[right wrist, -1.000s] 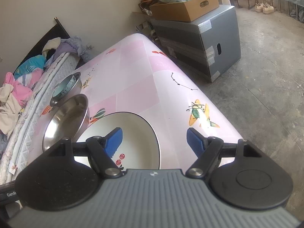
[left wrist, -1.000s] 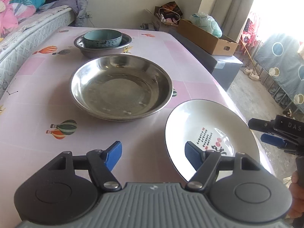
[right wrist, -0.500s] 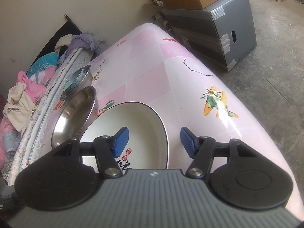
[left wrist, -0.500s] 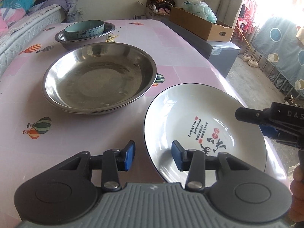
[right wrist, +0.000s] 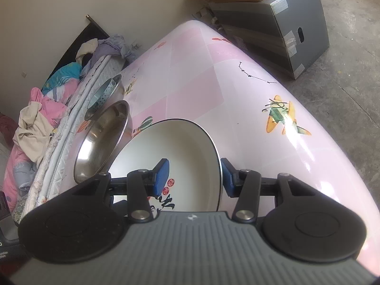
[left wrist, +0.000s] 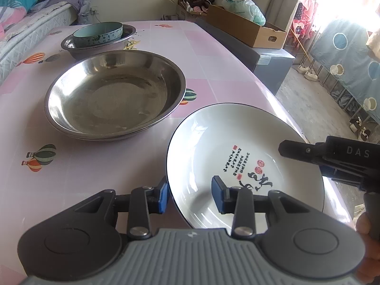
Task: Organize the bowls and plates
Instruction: 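Close both tools on the white plate rim, then lift the white plate off the table with both tools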
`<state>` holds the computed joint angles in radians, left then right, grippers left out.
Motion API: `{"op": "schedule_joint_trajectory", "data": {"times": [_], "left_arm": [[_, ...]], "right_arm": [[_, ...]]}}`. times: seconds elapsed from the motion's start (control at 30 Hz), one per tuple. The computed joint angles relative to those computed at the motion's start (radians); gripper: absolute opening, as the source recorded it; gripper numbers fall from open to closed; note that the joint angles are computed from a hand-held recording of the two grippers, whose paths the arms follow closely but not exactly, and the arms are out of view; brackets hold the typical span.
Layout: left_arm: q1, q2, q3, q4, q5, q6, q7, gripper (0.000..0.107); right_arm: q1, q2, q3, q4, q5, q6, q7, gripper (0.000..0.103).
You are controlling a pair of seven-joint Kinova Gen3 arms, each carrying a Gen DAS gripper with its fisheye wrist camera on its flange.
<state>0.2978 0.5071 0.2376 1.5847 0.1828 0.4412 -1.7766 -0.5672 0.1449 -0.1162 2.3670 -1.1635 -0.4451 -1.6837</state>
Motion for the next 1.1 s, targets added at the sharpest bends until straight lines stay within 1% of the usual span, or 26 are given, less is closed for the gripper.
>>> {"op": "schedule_joint_trajectory", "data": {"times": [0.07,0.13,0.33,0.5,0.77,0.97,1.1], "left_arm": [[-0.005,-0.007,0.002,0.007,0.002,0.005,-0.004,0.039],[-0.018,-0.015,0.010,0.015,0.009,0.010,-0.014,0.039],[-0.068,-0.045,0.029,0.053,0.051,0.018,-0.061,0.039],[-0.092,-0.075,0.021,0.085,0.073,0.021,-0.084,0.039],[-0.130,-0.116,0.015,0.145,0.113,-0.006,-0.104,0.040],[-0.156,-0.123,0.027,0.163,0.141,-0.016,-0.131,0.041],[-0.158,-0.123,0.027,0.164,0.149,-0.016,-0.141,0.042]], "right_arm": [[-0.013,-0.001,0.003,-0.010,-0.048,0.003,0.055,0.047],[-0.018,-0.003,-0.002,-0.015,-0.075,0.004,0.084,0.048],[-0.022,-0.007,-0.019,-0.025,-0.105,0.021,0.123,0.050],[-0.027,0.001,-0.024,-0.045,-0.101,0.043,0.136,0.051],[-0.051,0.025,-0.016,-0.098,-0.136,0.073,0.215,0.052],[-0.065,0.035,-0.007,-0.131,-0.215,0.087,0.314,0.054],[-0.055,0.035,-0.013,-0.135,-0.232,0.090,0.330,0.054]]}}
